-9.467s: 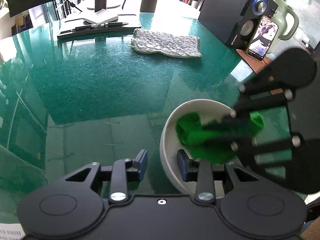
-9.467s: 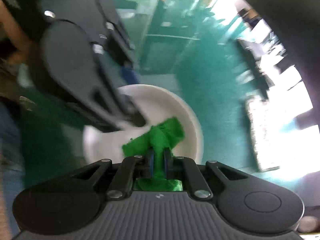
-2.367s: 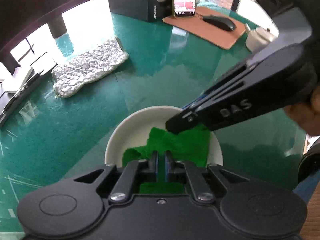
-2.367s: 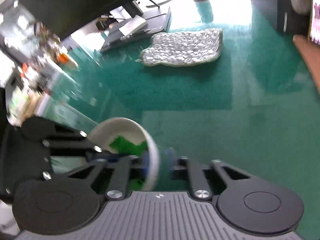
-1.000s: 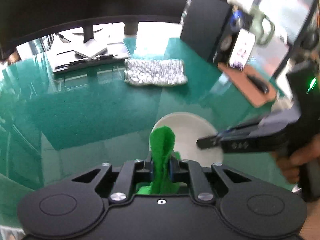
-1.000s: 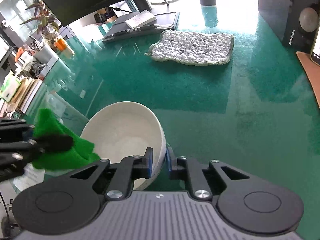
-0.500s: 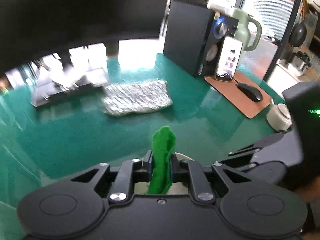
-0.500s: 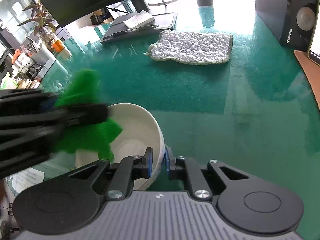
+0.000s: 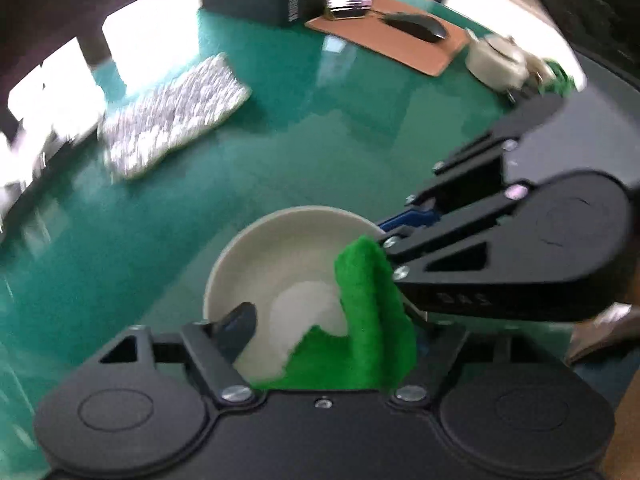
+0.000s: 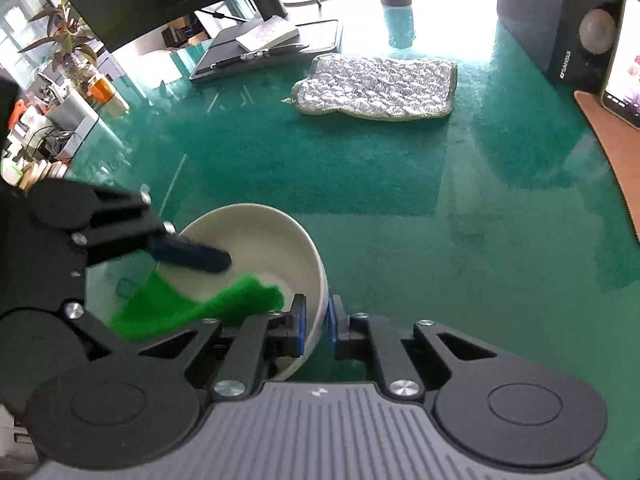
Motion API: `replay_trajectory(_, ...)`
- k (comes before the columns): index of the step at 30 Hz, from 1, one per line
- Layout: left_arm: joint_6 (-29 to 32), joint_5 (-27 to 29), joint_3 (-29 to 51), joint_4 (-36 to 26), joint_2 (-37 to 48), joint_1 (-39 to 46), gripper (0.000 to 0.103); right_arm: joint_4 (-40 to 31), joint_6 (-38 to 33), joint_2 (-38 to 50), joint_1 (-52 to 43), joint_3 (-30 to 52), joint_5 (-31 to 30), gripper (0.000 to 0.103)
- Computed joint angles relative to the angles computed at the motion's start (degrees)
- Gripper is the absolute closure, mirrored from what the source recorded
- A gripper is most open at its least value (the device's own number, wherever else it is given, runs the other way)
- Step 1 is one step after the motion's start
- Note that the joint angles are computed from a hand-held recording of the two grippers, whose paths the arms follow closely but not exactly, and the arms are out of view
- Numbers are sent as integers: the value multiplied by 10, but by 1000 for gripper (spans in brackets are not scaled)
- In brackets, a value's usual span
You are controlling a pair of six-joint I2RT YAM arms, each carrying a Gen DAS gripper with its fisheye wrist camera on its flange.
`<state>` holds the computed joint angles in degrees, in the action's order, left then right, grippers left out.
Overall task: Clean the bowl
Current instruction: 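Grip the bowl rim with the right gripper while the left gripper wipes inside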
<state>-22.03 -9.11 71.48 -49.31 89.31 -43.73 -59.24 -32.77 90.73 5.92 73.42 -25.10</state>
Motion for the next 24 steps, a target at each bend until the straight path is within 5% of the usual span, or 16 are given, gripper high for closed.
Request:
replay_trajectory(7, 33, 5, -37, 5, -115, 12, 2, 17, 56, -23, 12, -9, 16, 92)
replay_trajectory(9, 29, 33, -50, 1, -143, 30, 33, 28, 65, -32, 19, -16, 24, 92)
replay_trajectory(10, 29, 41, -49, -7, -143, 37, 79, 33, 69, -37, 22, -21, 29, 92)
replay_trajectory(11, 40, 33, -43, -13, -132, 35, 97, 38, 73, -39, 24, -25, 32, 92)
replay_trajectory(16, 98, 82, -25, -2, -79, 36, 91, 34, 81, -32, 17, -20, 21, 92)
replay_trajectory(24, 54, 105, 7, -14, -65, 52, 61, 20, 67, -16, 15, -8, 7, 89)
